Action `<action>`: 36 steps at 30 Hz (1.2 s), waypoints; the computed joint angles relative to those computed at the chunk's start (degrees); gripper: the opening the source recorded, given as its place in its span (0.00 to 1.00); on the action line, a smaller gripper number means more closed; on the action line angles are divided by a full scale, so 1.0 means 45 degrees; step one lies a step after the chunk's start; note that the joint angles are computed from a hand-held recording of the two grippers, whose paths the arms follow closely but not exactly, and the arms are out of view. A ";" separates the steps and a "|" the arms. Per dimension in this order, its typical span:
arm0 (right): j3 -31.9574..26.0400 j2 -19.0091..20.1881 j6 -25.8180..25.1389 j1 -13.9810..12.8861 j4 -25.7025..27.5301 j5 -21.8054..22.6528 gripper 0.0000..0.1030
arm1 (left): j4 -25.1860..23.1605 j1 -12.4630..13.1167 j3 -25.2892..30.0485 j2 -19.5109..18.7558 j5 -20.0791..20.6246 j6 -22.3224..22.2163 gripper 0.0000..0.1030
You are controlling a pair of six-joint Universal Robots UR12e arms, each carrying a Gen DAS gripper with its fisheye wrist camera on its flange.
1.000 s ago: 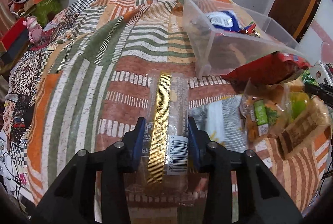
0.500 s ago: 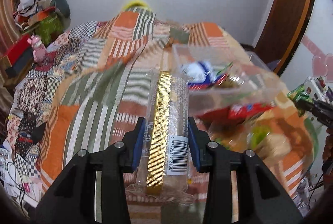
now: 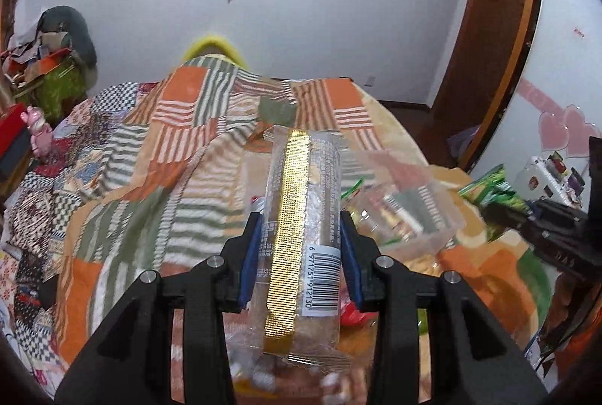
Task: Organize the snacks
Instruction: 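Carry both packs into the clear box and open both tools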
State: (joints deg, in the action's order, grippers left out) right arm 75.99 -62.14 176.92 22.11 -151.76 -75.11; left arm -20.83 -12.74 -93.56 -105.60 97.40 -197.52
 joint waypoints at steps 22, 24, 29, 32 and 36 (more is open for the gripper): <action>-0.2227 0.1721 -0.0232 0.0261 0.1767 -0.0351 0.24 | -0.1880 0.0233 0.2546 -0.2061 -0.1290 0.0297 0.38; -0.2259 0.1741 -0.0321 0.0285 0.1919 -0.0351 0.24 | -0.2137 0.0262 0.2656 -0.2171 -0.1337 0.0274 0.38; -0.2242 0.1712 -0.0346 0.0304 0.2150 -0.0463 0.26 | -0.2615 0.0217 0.2814 -0.2316 -0.1075 0.0433 0.38; -0.2239 0.1653 -0.0155 0.0248 0.2230 -0.0278 0.32 | -0.2169 0.0101 0.2664 -0.2211 -0.0656 0.0606 0.39; -0.2035 0.1485 0.0029 0.0194 0.1915 -0.0216 0.37 | -0.1924 0.0034 0.2482 -0.1961 -0.0481 0.0638 0.39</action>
